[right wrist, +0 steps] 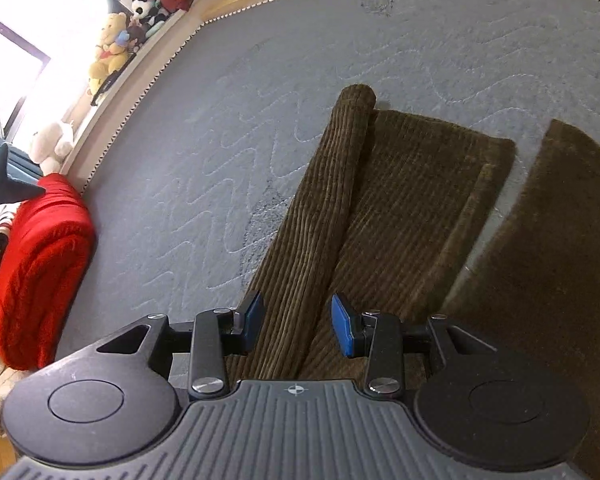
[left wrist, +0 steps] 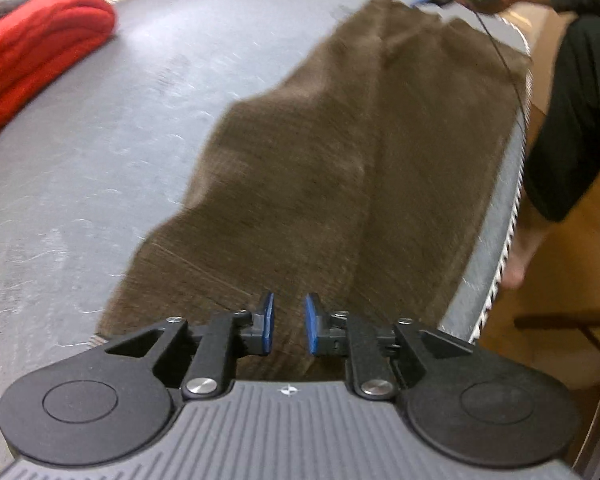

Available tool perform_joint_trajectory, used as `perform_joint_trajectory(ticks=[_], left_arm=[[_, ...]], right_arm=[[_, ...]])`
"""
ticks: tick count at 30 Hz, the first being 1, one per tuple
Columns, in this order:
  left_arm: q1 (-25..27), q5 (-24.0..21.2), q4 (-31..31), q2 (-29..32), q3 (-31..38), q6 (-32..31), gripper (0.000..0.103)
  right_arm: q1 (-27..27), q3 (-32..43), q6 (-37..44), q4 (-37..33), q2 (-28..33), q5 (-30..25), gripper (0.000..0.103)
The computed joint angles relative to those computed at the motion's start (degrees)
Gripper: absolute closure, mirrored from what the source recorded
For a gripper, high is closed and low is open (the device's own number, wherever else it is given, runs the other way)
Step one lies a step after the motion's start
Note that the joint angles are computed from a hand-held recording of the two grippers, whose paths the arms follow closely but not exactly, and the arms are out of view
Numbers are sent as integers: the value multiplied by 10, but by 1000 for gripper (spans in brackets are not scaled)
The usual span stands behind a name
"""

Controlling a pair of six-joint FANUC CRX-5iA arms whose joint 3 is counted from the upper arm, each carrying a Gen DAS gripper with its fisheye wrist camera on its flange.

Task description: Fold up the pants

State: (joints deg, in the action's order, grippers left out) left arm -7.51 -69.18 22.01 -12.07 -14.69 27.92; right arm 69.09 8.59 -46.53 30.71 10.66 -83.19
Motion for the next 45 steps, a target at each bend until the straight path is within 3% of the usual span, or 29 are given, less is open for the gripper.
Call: perform_joint_trajectory(ticks=[3,12,21,24,25,26,27,30,38,42,45], left_arm=[[-21,-11,-26,16,15,3,66],[-63,-28,-117,59,54,14,62],[-70,-36,-132,72,62,-1,54],[-73,-32,-134,74,64,1,58],[-75,-29,-138,76,66,4,62],[-75,-27,-140,76,67,8,72],[-74,-26,-141,77,69,12,80],[-68,-19,-136,77,73,19,90],[-3,12,-61,8,25,-10,92],[36,16,-30,-48,-11,-32,93],[54,0,-43,-79,-23,-48,93]], right_arm=[[-9,-18,-13,-5,-3,19,62],[-21,-89,-65,33,-13,75,62],[-37,-84,-35,17,7,82,62],[-46,-61,-6,14,28,76,62],[-48,-49,10,10,35,69,67],[-50,-37,25,5,41,59,86],[-52,-31,33,3,44,55,91],[-50,-6,47,7,53,27,93],[-12,109,119,3,65,-102,95],[42,162,126,13,64,-181,95],[88,202,107,-3,68,-252,96]])
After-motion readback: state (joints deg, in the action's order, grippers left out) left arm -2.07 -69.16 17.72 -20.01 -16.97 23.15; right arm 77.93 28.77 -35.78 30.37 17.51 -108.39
